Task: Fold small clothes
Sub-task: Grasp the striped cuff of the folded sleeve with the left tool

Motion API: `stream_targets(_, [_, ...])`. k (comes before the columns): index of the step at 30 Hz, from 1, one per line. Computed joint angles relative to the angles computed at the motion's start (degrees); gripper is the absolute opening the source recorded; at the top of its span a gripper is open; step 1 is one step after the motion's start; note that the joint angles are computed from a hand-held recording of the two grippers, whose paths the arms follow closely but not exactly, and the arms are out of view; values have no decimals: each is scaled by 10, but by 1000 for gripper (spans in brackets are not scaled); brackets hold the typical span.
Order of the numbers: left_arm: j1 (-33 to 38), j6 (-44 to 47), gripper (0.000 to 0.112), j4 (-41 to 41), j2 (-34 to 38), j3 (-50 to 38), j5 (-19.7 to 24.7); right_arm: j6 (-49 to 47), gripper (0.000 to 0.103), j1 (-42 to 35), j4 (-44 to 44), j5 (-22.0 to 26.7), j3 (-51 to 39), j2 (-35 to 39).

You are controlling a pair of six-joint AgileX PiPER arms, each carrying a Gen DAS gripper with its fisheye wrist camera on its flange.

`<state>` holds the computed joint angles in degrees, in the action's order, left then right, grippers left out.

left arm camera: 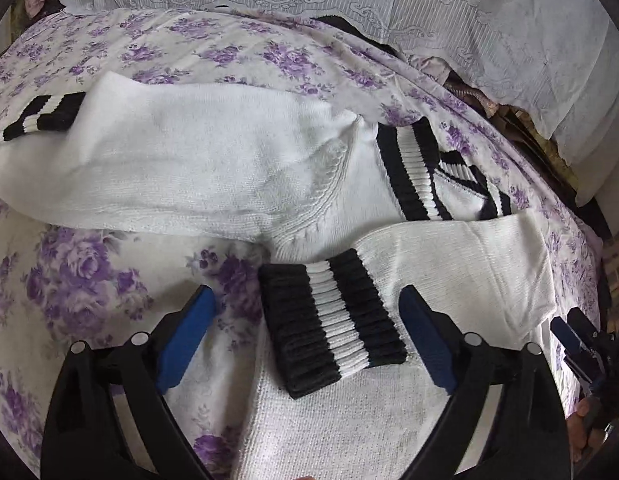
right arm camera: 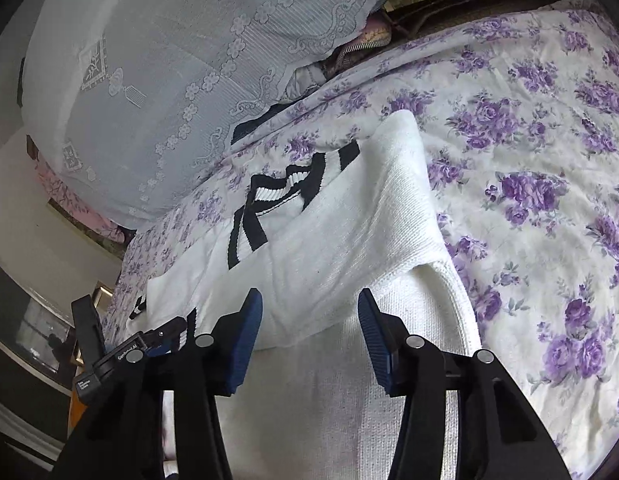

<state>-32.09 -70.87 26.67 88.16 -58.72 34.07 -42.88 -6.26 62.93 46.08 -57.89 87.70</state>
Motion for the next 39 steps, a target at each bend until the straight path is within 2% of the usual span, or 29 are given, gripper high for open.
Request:
stream_targets(2, [-9, -15, 89, 16, 7, -5, 8, 2, 47, -9, 8, 15, -3, 12])
stream_targets(5, [-14, -23, 78, 32, 5, -5, 6, 11, 47, -14, 9, 30, -16, 32])
stream_targets(11, [-25, -23, 78, 55, 25, -24, 37, 92, 47, 2, -32, 35, -77, 85])
stream_targets(14, [-23, -36, 78, 63, 16, -14, 32, 66, 47, -7, -24, 42, -56, 62])
stream_targets(16, [-21, -40, 79, 69, 20, -17, 43, 58, 47, -16, -30, 35, -36, 47])
stream_targets(19, [-23, -51, 79, 95, 34, -35, 72, 71, 47, -28, -39, 31, -41, 63])
stream_targets(21, [-22, -52, 76, 113, 42, -50, 86, 68, 47, -37, -16, 37, -46, 82])
stream_targets(23, [-14, -40, 70, 115, 46, -56, 75, 61, 45, -35, -9, 28, -48, 88])
stream_targets(28, [21, 40, 64, 29, 41, -44, 3, 43, 39, -36, 8, 14, -39, 88])
stream_targets(32, [52, 156, 62, -128, -24, 33, -82, 34, 36, -58, 34, 43, -39, 104])
stream_targets(36, [68, 281, 62, -270, -59, 64, -98, 30, 36, -56, 33, 42, -37, 103])
stream_targets(39, [59, 292, 61, -288, -76, 78, -110, 29, 36, -58, 37, 46, -37, 104])
